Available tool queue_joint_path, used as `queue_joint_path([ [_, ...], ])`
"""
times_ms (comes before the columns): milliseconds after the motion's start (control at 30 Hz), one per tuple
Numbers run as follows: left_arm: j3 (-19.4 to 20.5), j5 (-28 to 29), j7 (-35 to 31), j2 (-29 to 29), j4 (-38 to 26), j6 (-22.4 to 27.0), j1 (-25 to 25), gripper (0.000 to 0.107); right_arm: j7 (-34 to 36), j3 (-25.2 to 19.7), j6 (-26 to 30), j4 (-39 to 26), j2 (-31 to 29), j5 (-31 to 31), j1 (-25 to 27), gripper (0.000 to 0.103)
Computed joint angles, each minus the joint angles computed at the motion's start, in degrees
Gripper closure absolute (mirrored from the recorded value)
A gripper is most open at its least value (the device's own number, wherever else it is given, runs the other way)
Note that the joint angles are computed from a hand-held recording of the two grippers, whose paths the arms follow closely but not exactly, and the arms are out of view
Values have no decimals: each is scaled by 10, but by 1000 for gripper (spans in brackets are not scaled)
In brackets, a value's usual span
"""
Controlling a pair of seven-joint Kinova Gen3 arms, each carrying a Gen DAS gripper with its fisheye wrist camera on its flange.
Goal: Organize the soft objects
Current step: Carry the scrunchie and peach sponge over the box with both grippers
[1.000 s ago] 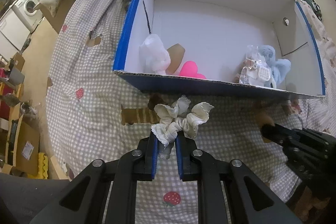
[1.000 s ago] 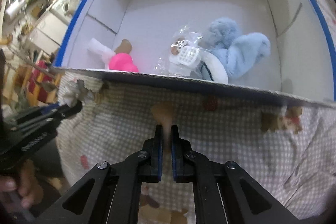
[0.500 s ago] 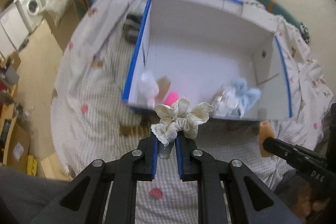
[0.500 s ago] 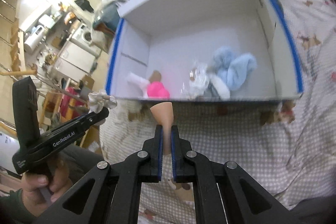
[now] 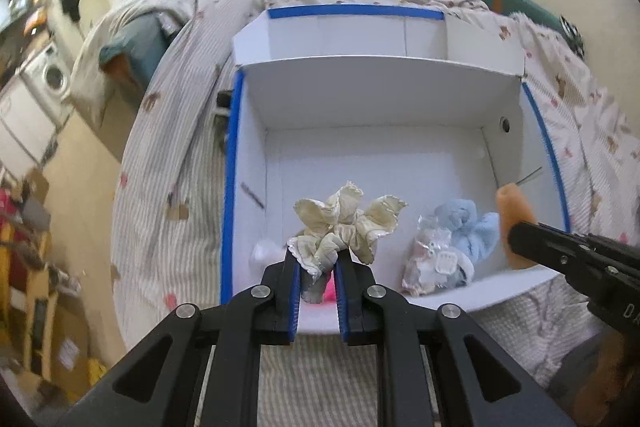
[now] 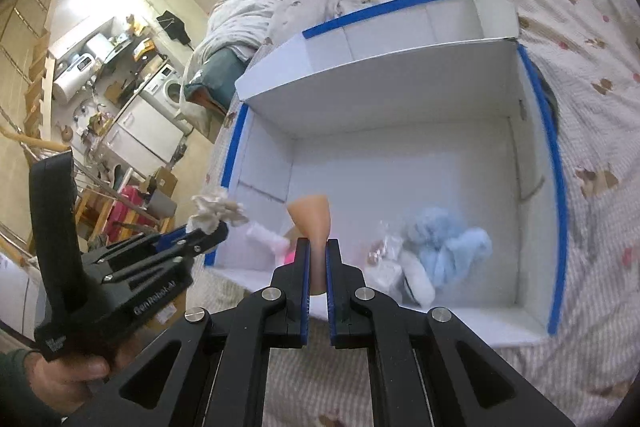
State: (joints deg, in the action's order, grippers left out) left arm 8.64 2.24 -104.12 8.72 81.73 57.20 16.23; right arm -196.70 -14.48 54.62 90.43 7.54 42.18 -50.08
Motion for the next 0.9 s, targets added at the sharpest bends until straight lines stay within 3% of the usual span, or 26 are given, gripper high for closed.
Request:
queue_joint_path([
  [100, 1, 0, -7, 21, 1, -14, 9, 94, 9, 11, -57, 27, 4, -16, 21, 95],
  [200, 25, 38, -42, 35, 27, -49, -22, 94, -22, 17, -118, 67, 4, -20, 38, 95],
  [300, -6, 17, -5, 48, 34, -61, 6, 94, -20, 25, -139, 76, 14, -50, 44, 95],
  [367, -8, 22, 18, 67, 17, -37, -1, 94, 11, 24, -114, 60, 25, -66, 42, 95],
  [533, -6, 15, 25, 73, 18, -39, -3, 94, 73, 36, -49, 12, 58, -88, 29, 95],
  [900, 0, 12, 8, 73, 24, -40, 4, 94, 122, 55, -22, -17, 80, -111, 14, 94],
])
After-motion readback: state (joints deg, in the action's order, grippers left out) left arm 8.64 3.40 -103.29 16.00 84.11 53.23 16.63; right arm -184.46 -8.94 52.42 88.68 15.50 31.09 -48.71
